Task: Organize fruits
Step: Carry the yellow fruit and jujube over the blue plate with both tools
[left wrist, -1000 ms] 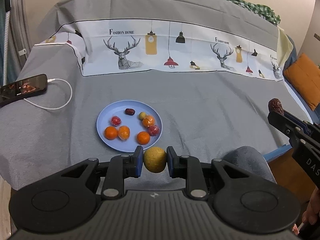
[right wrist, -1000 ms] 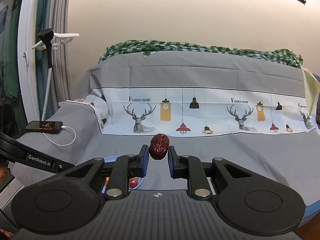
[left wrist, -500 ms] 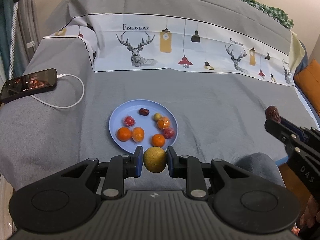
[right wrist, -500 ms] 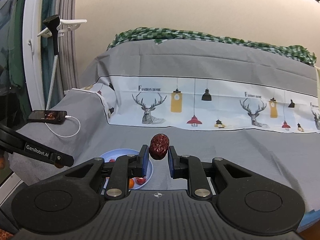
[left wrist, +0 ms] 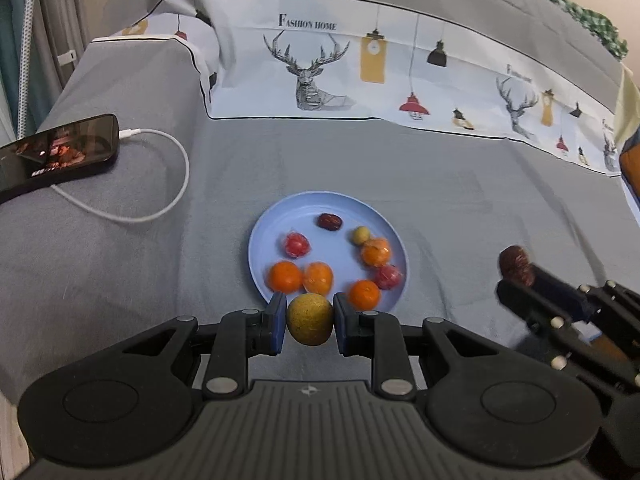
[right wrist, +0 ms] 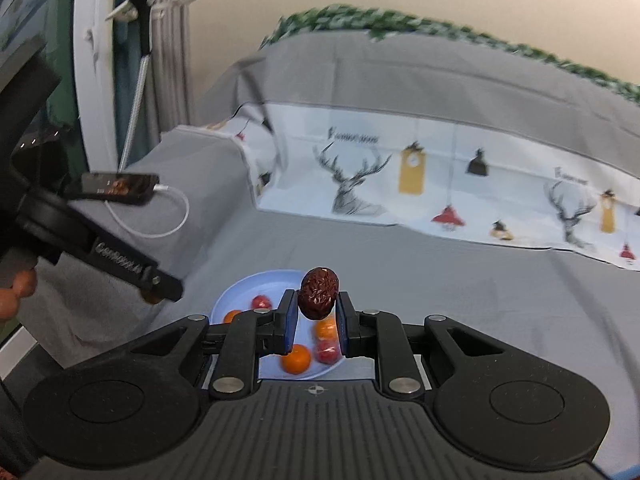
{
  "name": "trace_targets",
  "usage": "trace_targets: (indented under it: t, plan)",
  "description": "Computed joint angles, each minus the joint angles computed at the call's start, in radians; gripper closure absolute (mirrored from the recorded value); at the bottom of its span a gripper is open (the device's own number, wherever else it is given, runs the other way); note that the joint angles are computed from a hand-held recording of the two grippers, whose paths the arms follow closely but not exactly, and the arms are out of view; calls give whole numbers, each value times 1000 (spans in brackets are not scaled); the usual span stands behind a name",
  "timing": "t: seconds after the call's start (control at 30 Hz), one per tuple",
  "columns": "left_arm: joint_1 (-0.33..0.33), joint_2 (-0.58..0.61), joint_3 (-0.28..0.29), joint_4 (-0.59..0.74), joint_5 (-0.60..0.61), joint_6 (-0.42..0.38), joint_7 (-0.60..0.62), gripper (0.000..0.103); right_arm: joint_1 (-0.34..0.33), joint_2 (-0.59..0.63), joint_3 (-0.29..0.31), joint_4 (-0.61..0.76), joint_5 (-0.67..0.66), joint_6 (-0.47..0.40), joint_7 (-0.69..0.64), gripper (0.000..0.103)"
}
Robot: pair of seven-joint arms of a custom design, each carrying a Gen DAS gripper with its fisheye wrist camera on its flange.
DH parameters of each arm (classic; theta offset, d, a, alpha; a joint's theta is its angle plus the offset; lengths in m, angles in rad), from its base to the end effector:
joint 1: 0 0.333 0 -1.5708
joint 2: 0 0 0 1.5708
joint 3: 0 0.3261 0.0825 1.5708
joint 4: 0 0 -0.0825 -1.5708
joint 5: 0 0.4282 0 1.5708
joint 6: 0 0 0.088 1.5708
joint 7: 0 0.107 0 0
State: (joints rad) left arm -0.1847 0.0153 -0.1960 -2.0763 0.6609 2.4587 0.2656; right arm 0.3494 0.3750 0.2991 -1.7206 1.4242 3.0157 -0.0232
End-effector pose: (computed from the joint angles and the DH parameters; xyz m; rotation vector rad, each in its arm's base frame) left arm 0.5759 -0.2306 0.4481 -2.2373 1.3562 -0.5128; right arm 0.6257 0.3530 0.4161 -1.9542 0.7823 -0.4340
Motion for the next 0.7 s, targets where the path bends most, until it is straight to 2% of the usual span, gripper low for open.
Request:
trace_targets:
  t: [0.13,0.23,0.37,0.47,0.7]
  plan:
    - [19,53,17,37,-22,8,38,76,49,87,-33,76,-179,-10,166,82]
    - [35,94,31,65,-34,24,71,76,97,154,-86,140,-350,-38,345,82]
    - [55,155,47,112,-50,38,112,76,148,251,-140,250,-527,-73,507,82]
    - [65,210,57,156,-58,46,141,76,180,327,-177,344,-640,-104,606,82]
    - [74,302,68,235,-88,51,209,76,196,462,-206,521,-815,-172,750,82]
